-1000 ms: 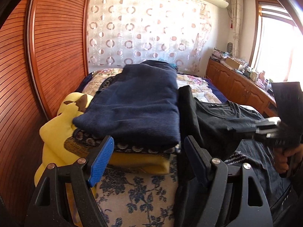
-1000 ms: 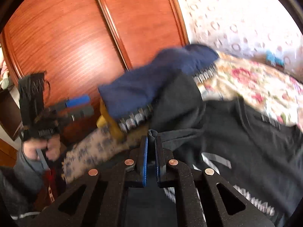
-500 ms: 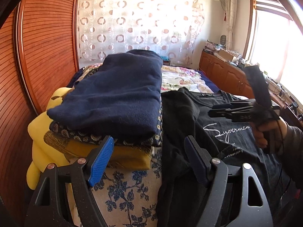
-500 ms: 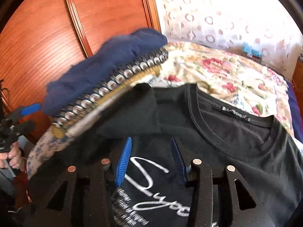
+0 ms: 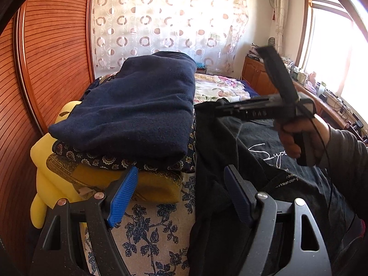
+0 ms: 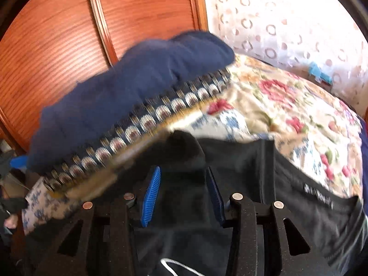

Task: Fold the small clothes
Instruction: 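Fold the held shirt side over the shirt body with the right gripper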

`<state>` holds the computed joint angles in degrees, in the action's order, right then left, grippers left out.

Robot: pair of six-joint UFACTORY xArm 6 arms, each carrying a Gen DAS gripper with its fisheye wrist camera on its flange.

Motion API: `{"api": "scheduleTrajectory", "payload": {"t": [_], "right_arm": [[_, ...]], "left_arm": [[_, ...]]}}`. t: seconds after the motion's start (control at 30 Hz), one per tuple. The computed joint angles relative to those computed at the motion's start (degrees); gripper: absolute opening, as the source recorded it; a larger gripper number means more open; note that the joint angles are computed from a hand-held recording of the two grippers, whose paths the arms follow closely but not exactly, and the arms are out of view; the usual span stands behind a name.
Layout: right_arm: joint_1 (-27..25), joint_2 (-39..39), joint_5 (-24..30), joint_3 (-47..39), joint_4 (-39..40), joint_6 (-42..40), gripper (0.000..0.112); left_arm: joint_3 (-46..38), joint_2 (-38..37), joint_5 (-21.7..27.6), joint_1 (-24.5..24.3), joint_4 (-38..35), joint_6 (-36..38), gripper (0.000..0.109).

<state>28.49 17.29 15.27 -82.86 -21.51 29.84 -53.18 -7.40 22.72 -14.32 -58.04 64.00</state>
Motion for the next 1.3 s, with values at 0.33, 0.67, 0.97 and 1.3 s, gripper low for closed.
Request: {"api": "scheduleTrajectory", "payload": {"t": [0.33,0.67,0.97,1.3], "right_arm": [[-2.2,-7.4,-2.3,10.8,0.5,2.6,0.042],[0.7,0.5,6.1,-2.2,18.4,-19.1,0.008],[2.0,7.0,4.3,-13.1,24.3,-26.0,0.008],[-0.9,-1.4,-1.2,1.2,14.5,-12.4,0.037]], "left_arm": [[0.4,0.0,1.4,-0.5,-0.4,0.7,0.078],[2.0,-1.3,0.7,-0.9,1.2,-0.5,0.078],[2.3,-1.5,0.5,0.1,1.4,-1.2,0.078],[2.2,-1.5,1.2,-0.2,0.8,-0.1,0.078]]}}
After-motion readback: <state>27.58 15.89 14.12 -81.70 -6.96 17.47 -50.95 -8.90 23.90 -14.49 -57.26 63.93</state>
